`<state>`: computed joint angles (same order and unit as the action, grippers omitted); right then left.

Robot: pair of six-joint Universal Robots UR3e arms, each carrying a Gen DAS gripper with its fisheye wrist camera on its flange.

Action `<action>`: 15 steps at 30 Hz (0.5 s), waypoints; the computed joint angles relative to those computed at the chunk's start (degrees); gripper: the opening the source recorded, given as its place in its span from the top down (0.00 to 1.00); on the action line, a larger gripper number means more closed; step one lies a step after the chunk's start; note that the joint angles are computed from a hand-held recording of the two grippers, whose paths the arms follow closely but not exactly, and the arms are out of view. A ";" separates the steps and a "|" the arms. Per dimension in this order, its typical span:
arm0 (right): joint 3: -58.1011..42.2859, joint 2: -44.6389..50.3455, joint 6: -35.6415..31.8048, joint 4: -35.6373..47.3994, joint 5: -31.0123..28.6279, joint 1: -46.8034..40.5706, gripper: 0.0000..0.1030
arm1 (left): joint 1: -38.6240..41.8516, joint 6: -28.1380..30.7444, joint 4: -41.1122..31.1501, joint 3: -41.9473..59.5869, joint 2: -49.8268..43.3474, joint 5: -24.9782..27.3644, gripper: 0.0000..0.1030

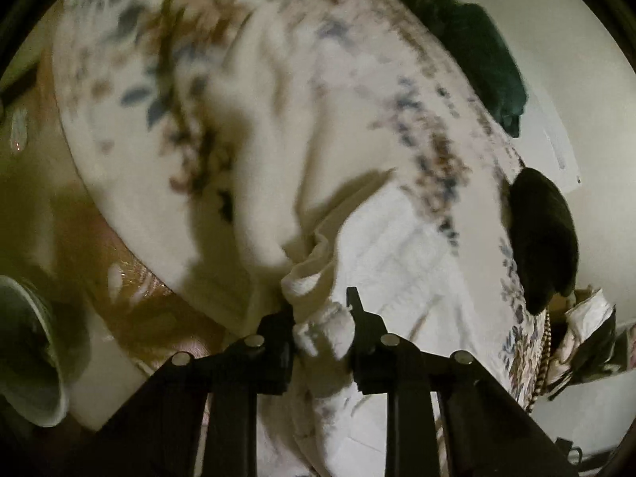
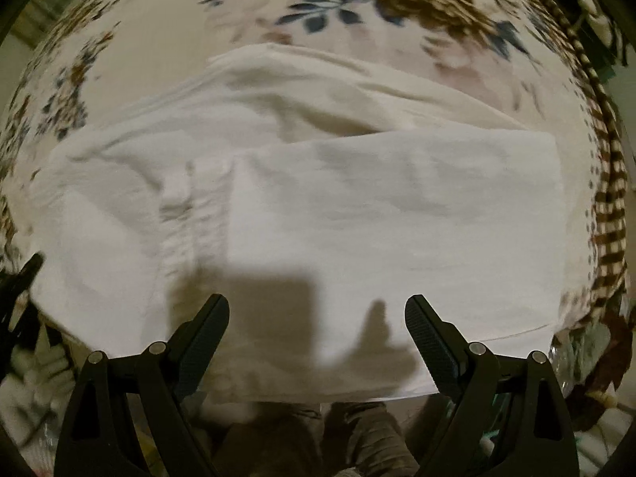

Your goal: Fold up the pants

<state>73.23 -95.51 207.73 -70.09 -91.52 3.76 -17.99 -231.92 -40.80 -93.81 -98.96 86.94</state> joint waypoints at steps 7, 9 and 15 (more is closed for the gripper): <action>2.50 -2.80 -1.67 0.79 -1.49 -3.13 0.11 | 1.23 -1.04 4.40 -0.61 -3.84 -3.57 0.74; 2.77 -3.05 -2.18 0.66 -1.27 -3.96 0.10 | 4.13 -1.84 8.63 -3.95 -5.36 -7.52 0.71; 5.54 -6.84 -5.22 1.02 -1.72 -7.70 0.10 | -0.60 1.66 2.36 5.16 -6.23 -1.55 0.82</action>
